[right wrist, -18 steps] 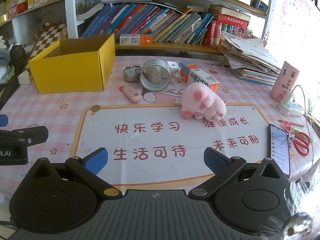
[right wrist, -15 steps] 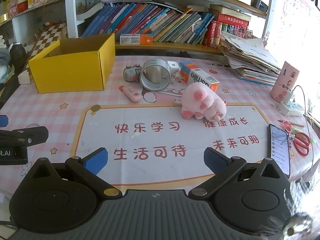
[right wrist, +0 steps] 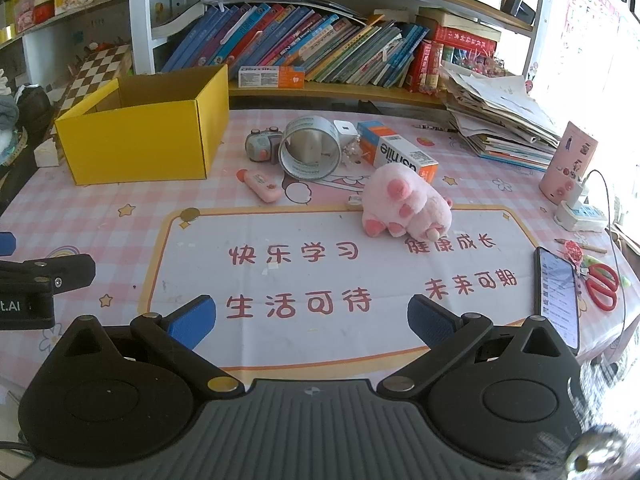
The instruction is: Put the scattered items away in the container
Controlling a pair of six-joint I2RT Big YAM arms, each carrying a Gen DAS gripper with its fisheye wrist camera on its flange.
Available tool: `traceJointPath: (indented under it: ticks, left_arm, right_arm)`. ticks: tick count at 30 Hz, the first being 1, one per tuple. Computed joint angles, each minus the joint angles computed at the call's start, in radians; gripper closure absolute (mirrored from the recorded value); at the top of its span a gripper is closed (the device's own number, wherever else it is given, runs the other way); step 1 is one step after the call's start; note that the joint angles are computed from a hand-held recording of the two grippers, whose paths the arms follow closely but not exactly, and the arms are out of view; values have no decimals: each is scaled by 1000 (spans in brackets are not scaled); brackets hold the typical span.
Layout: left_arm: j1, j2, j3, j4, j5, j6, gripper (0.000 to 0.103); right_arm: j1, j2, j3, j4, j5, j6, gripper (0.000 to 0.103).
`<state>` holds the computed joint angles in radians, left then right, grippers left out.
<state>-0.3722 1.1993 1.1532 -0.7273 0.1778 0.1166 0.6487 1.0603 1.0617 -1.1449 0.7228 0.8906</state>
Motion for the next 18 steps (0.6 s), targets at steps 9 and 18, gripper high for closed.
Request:
traceJointPath:
  ticks: [9, 18]
  left_arm:
    - [2, 1, -2, 1, 3, 4, 0]
    - [5, -2, -5, 0, 7, 7, 0]
  right_arm:
    - [6, 6, 16, -23, 3, 7, 0]
    - [10, 8, 17, -26, 6, 9, 0]
